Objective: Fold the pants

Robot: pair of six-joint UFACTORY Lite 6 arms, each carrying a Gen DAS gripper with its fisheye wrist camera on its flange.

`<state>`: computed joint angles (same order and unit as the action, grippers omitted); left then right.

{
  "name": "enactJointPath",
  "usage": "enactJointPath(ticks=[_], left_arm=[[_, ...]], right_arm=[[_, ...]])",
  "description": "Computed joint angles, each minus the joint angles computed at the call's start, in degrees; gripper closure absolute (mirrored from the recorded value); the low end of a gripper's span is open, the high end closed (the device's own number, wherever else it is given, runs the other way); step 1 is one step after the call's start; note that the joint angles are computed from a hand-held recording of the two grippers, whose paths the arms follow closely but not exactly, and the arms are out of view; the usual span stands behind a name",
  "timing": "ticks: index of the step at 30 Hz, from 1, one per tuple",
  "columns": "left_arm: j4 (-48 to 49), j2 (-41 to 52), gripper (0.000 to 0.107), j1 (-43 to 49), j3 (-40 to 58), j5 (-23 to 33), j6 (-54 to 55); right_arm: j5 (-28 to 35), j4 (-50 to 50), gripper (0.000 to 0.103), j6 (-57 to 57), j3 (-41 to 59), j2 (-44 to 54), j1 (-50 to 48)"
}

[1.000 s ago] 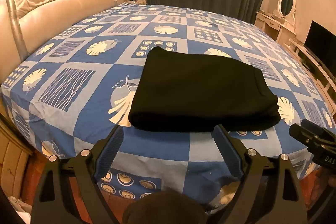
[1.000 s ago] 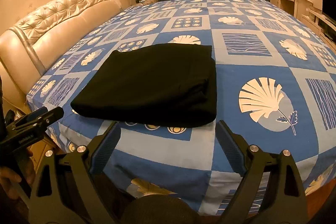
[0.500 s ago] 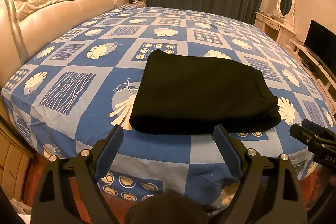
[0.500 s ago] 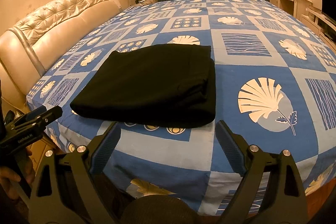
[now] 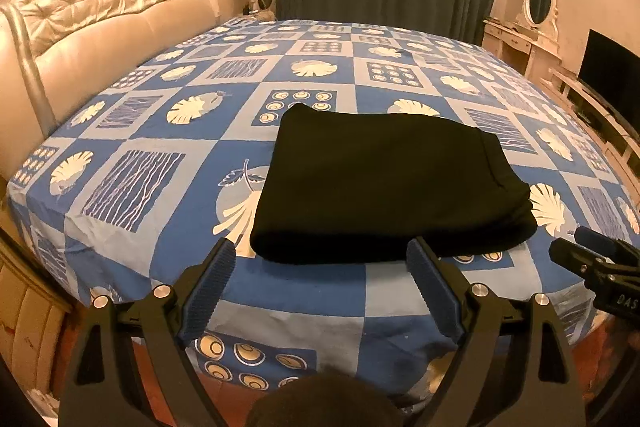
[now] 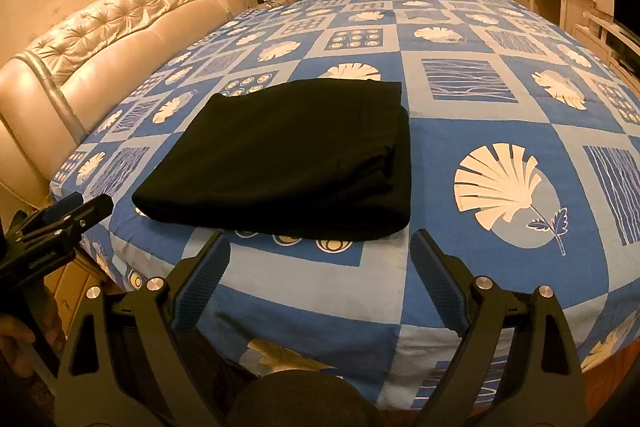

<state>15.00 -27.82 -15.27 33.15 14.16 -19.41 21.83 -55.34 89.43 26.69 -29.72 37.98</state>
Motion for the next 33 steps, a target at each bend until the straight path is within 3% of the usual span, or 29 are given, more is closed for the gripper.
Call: enactJointPath(ticks=[6,11,33], left_arm=[[1.83,-0.3,0.021,-0.69,-0.06,0.1,-1.92],[10.09,-0.59,0.021,-2.0,-0.2,0.62,-11.0],[15.13,-0.49,0.021,-4.36,-0.38,1.0,-16.85]], right_arm=[[-0.79,0.4,0.011,-0.93,-0.27,-0.22,-1.0],[-2.18,1.41,0.012,-2.73,-0.52,-0.21,-2.72],[-2.63,3.74,0.011,-5.38,-0.36,-0.15,-3.22]])
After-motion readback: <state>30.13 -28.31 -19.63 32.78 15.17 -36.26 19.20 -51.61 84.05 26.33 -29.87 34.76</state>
